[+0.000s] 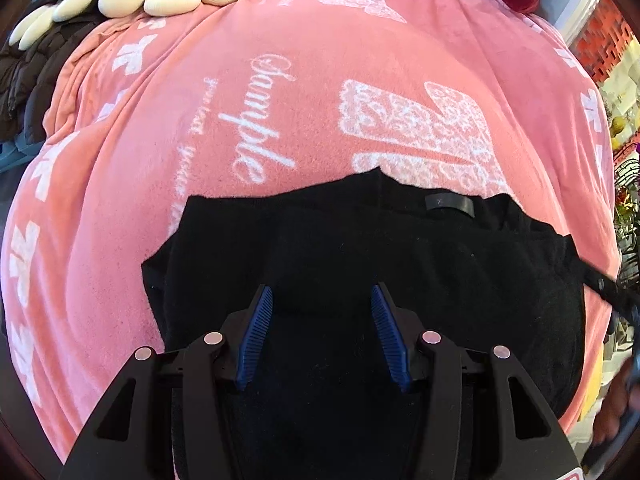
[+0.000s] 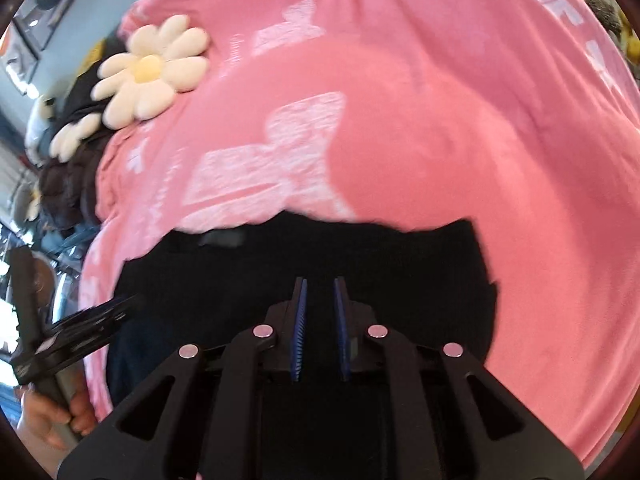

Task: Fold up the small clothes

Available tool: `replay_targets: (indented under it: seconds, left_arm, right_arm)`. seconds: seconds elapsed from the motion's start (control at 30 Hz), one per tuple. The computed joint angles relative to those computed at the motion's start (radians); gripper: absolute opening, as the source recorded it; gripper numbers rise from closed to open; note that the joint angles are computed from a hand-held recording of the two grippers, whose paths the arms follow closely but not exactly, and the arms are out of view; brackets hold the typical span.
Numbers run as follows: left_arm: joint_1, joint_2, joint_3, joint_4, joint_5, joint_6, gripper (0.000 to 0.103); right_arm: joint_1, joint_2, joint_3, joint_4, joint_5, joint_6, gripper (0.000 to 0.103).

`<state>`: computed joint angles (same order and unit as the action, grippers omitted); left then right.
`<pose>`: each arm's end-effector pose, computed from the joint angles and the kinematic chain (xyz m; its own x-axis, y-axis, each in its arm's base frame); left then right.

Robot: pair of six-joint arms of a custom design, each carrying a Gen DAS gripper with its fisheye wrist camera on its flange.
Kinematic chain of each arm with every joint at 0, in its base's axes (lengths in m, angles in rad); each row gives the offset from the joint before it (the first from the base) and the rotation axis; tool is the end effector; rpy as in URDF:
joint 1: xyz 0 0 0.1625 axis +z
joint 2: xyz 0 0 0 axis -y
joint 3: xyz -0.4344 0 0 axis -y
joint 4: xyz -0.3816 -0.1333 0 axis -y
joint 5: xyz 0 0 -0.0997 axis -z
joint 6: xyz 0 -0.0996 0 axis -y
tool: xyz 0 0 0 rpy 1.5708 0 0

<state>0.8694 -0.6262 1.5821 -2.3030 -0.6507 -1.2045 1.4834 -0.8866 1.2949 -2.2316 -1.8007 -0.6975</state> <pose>-0.2609 -0.6383 0.0244 -0.7124 -0.5072 -0.4850 -0.1004 0.7576 -0.6449 0.0451 -0.7524 0.2786 -0.7939 -0.5110 0.3296 -0.5550 0.8303 -0.0498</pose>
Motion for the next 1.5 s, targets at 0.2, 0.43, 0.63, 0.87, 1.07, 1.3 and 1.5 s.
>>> replay_targets:
  seconds: [0.2,0.43,0.63,0.87,1.07,1.3,1.5]
  left_arm:
    - [-0.004,-0.001,0.008,0.014,0.002,-0.017,0.051]
    - [-0.058,-0.076,0.186,-0.132,-0.016,-0.060,0.056]
    - [-0.110,-0.083,0.310,-0.215,-0.046,-0.152,0.056]
    - [-0.152,-0.128,0.427,-0.331,-0.051,-0.236,0.057]
    - [-0.164,-0.122,0.454,-0.321,-0.068,-0.308,0.057]
    - [-0.190,-0.140,0.516,-0.401,-0.067,-0.327,0.061]
    - [-0.137,-0.124,0.588,-0.636,-0.127,-0.326,0.066]
  right_arm:
    - [0.024,0.105,0.011,-0.124,-0.101,-0.058,0.009]
    - [0.045,0.005,0.094,-0.068,-0.015,-0.033,0.014]
    - [0.071,0.122,0.082,-0.170,-0.118,-0.073,0.011]
    - [0.110,0.032,0.162,-0.101,-0.052,-0.033,0.015]
    - [0.152,0.152,0.167,-0.250,-0.184,-0.082,0.013]
    - [0.177,0.086,0.227,-0.145,-0.114,-0.055,0.016]
    - [0.152,0.058,0.217,-0.135,-0.061,0.015,0.015]
